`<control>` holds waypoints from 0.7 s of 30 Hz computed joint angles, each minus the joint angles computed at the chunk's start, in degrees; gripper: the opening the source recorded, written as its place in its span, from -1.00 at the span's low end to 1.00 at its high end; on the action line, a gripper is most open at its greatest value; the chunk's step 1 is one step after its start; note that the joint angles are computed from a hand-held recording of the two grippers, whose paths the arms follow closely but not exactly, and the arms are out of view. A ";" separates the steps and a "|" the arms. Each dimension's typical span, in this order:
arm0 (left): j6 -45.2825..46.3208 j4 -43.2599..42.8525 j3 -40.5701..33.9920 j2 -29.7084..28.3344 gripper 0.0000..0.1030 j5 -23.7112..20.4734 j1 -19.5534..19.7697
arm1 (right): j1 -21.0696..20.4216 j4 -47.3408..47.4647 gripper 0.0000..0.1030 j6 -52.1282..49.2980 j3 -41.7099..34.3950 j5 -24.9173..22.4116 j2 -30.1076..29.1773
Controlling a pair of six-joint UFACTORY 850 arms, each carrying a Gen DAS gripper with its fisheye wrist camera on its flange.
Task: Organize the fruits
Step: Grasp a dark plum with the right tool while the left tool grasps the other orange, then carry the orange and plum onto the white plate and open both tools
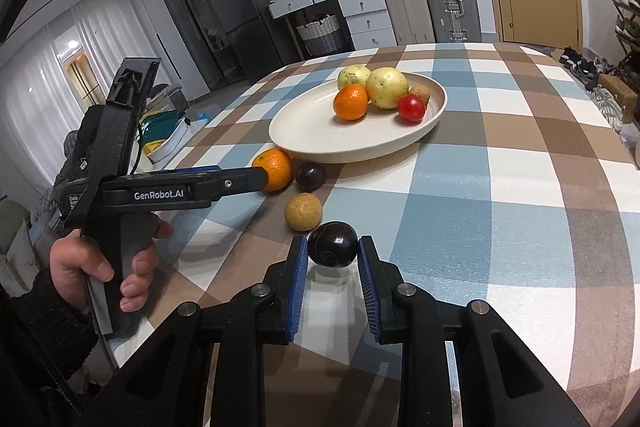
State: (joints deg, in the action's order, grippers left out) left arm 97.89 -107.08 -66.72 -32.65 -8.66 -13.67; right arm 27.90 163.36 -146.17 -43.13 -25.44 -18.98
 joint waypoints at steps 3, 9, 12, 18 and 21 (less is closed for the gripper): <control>-3.19 3.66 -0.93 -0.77 0.81 -0.73 0.09 | -0.29 -1.13 -0.50 1.14 -0.10 -0.13 -0.20; -5.78 6.49 -1.84 -1.62 0.63 -2.77 0.71 | -0.94 -5.22 -0.50 5.01 -0.48 -0.48 -0.75; -8.40 9.75 -2.11 -1.91 0.31 -3.86 0.93 | -1.05 -5.89 -0.50 5.82 -0.60 -0.47 -0.89; -12.18 14.74 -2.62 -2.50 -0.27 -12.08 2.67 | -0.82 -5.14 -0.50 5.09 -0.52 -0.15 -0.74; -13.78 16.43 -2.72 -2.38 -0.28 -12.57 2.92 | -0.71 -4.13 -0.50 4.04 -0.55 -0.16 -0.65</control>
